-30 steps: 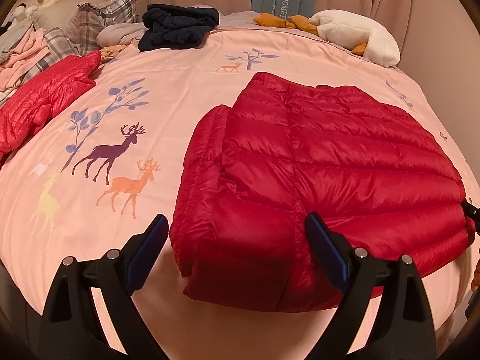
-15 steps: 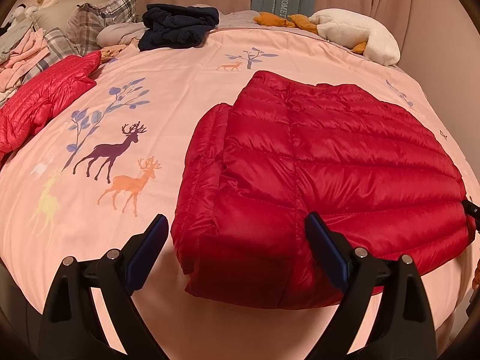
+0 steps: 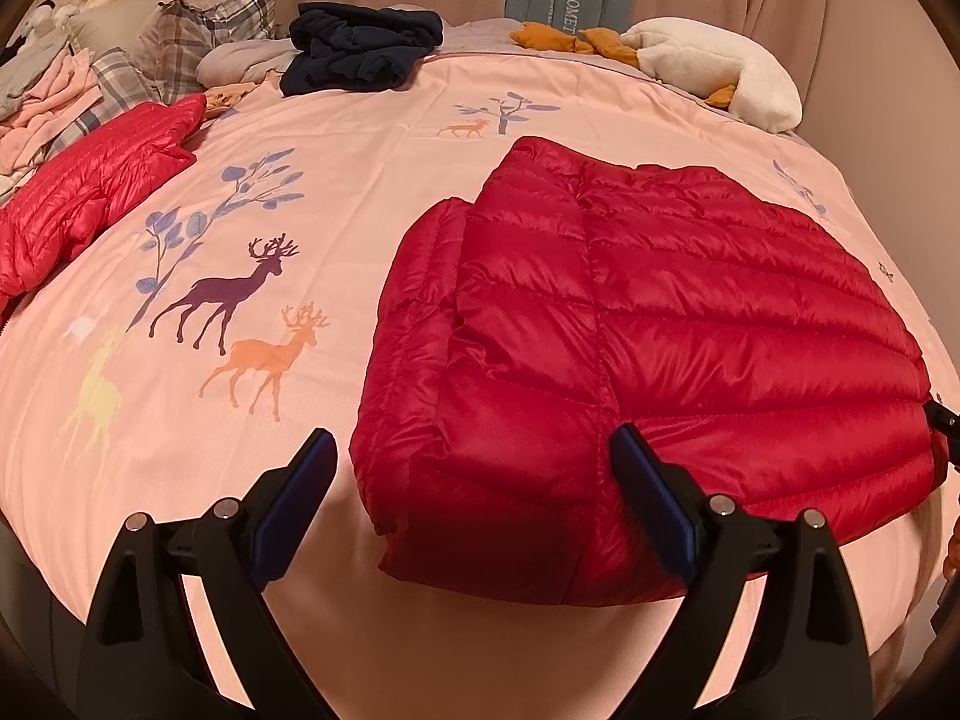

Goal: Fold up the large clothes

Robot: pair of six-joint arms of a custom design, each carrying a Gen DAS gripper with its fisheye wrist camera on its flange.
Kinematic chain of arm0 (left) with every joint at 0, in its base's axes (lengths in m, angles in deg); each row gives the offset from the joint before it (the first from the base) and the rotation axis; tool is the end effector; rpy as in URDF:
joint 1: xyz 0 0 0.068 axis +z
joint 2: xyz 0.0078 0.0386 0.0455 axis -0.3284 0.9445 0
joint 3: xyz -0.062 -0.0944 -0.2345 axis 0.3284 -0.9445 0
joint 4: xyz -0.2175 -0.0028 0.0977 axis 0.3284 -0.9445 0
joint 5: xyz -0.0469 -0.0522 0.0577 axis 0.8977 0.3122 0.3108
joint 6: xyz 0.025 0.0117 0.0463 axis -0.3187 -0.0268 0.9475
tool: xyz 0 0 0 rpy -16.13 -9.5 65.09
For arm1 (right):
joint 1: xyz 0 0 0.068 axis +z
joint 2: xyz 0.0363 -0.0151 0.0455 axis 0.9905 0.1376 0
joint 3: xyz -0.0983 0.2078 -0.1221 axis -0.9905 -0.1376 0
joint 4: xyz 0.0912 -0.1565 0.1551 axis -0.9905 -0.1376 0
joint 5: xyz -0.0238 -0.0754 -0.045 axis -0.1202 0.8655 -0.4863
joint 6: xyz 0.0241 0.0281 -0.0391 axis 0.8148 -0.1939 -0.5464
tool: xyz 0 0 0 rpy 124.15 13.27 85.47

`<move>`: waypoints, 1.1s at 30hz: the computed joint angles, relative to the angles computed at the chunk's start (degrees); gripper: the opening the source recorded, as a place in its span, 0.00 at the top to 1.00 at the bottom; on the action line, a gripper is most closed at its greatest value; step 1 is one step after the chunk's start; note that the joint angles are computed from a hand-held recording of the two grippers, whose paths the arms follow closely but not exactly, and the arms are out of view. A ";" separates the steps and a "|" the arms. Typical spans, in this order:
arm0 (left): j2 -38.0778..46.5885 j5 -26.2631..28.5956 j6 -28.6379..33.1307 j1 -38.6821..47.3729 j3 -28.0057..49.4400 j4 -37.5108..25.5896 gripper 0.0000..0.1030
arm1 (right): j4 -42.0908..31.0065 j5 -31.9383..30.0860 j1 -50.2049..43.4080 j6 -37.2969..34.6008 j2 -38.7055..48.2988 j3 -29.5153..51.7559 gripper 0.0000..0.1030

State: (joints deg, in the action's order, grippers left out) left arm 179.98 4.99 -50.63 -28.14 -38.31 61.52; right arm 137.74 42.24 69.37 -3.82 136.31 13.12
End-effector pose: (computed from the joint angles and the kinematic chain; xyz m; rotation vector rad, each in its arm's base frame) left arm 0.2798 -0.0444 0.0612 0.0803 2.4225 -0.1230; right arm 0.2038 -0.0403 0.0492 0.5116 2.3215 0.2134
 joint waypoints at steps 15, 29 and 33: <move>0.02 0.18 0.10 0.22 -0.25 0.24 0.10 | 0.13 -0.44 -0.80 -0.52 -0.15 -0.30 0.19; -1.03 -0.47 0.47 0.51 -2.50 1.27 0.10 | 1.82 -0.86 -2.34 -1.44 -1.26 -3.16 0.19; -1.66 -0.70 0.59 0.58 -3.14 1.15 0.10 | 1.71 -0.73 -2.51 -1.55 -1.83 -3.57 0.19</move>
